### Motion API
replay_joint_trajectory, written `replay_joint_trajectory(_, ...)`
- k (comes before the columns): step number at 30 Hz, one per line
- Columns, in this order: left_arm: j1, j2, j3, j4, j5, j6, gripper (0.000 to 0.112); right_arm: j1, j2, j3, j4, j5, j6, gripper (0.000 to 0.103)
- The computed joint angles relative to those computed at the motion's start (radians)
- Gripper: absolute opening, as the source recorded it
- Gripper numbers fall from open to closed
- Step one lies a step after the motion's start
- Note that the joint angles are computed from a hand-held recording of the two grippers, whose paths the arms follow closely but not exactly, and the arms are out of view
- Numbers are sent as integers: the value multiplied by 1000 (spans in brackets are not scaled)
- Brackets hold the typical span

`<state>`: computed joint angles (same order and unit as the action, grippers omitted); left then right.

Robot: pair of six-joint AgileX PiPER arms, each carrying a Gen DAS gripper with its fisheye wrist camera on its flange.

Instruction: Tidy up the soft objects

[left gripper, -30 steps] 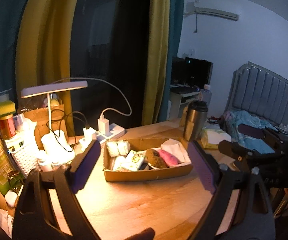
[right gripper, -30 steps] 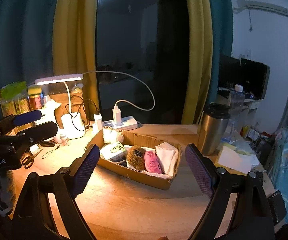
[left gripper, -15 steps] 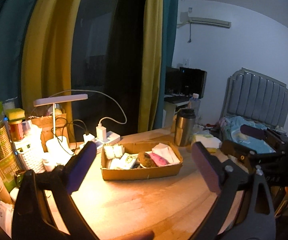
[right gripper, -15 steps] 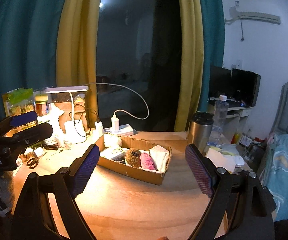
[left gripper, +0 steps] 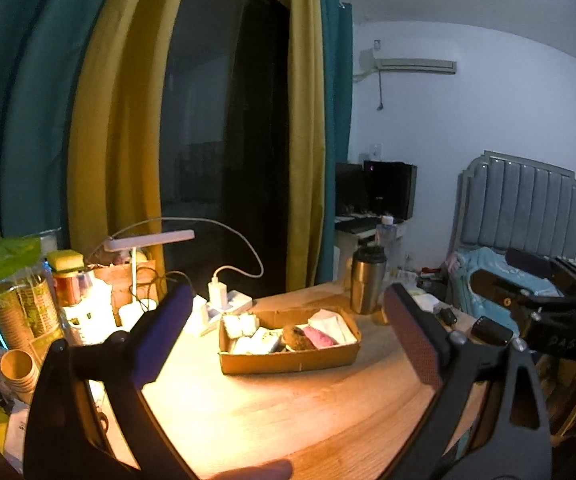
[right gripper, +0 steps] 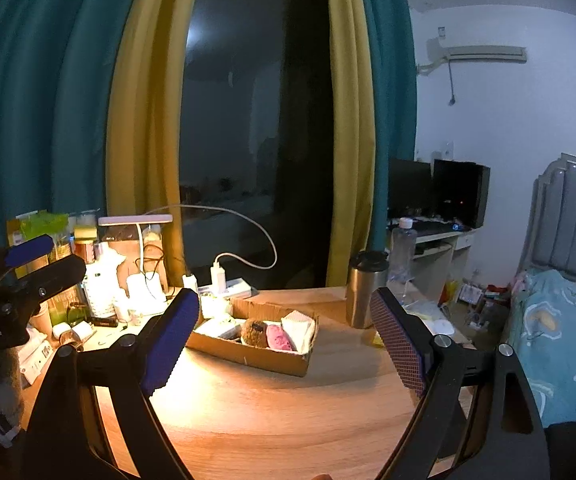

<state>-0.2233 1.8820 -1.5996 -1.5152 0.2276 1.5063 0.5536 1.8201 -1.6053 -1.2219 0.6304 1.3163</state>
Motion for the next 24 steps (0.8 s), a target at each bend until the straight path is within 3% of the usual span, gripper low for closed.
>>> replay_joint_trajectory(3, -2, -17, 16, -62, -1, 66, 97, 12, -22, 23, -32, 17, 32, 90)
replay_joint_trajectory(24, -1, -23, 18, -51, -2, 56, 97, 18, -27, 22, -37, 28, 31, 90)
